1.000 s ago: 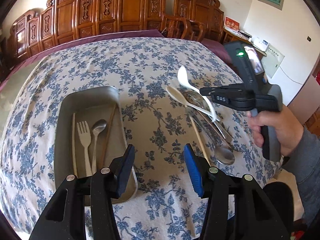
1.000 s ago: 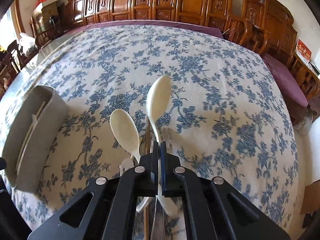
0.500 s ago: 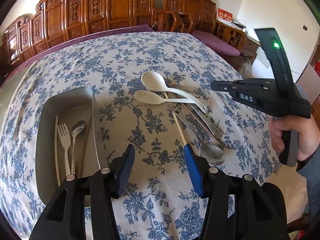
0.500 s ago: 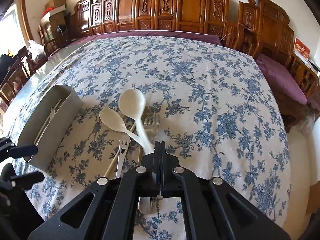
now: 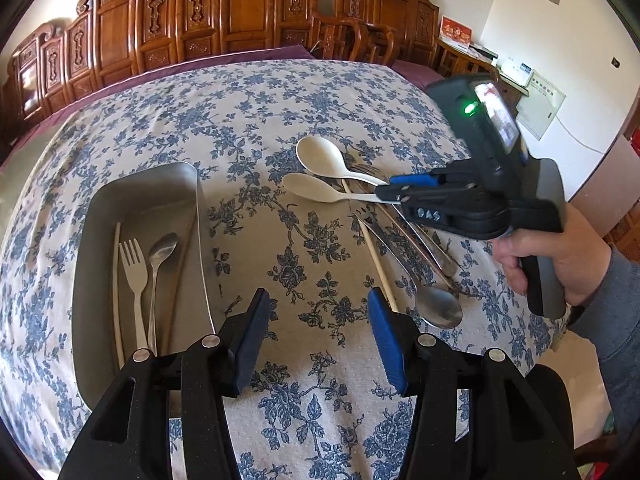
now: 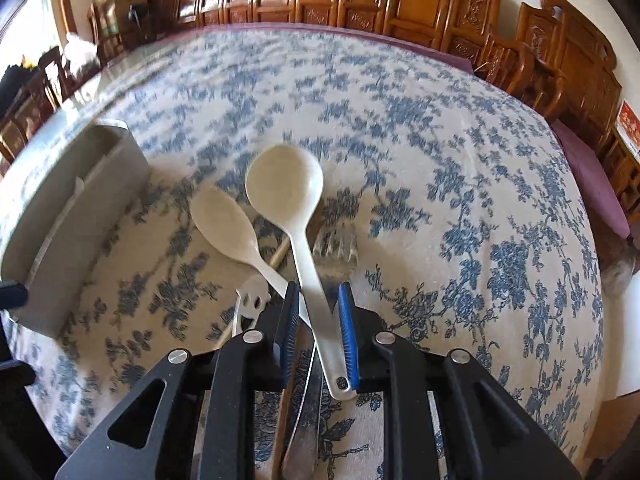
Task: Organize utensils
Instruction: 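Lift the white plastic spoon out of the pile with the right tool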
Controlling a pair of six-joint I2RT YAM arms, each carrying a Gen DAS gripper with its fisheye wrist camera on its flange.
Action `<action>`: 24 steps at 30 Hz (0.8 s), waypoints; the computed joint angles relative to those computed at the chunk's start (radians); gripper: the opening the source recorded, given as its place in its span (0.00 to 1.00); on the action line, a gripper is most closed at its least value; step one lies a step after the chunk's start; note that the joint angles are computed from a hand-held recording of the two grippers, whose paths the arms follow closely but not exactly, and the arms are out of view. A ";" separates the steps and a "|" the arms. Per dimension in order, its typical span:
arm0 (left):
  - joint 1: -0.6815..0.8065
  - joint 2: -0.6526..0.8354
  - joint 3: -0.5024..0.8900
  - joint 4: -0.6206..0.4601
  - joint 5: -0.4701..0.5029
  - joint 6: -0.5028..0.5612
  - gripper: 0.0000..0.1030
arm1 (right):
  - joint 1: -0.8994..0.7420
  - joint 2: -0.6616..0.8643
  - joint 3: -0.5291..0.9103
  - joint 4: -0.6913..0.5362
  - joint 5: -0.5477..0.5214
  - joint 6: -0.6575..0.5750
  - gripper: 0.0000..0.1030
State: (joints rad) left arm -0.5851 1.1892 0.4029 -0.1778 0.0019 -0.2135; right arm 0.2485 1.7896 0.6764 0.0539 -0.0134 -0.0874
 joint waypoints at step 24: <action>-0.128 0.346 0.131 0.159 -0.025 -0.080 0.45 | -0.283 -0.540 -0.336 -0.100 -0.184 -0.078 0.12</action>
State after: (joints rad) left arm -0.7127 1.5356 0.5341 -0.0184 -0.0233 -0.2939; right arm -0.0350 1.2496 0.3404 -0.0457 -0.1975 -0.1656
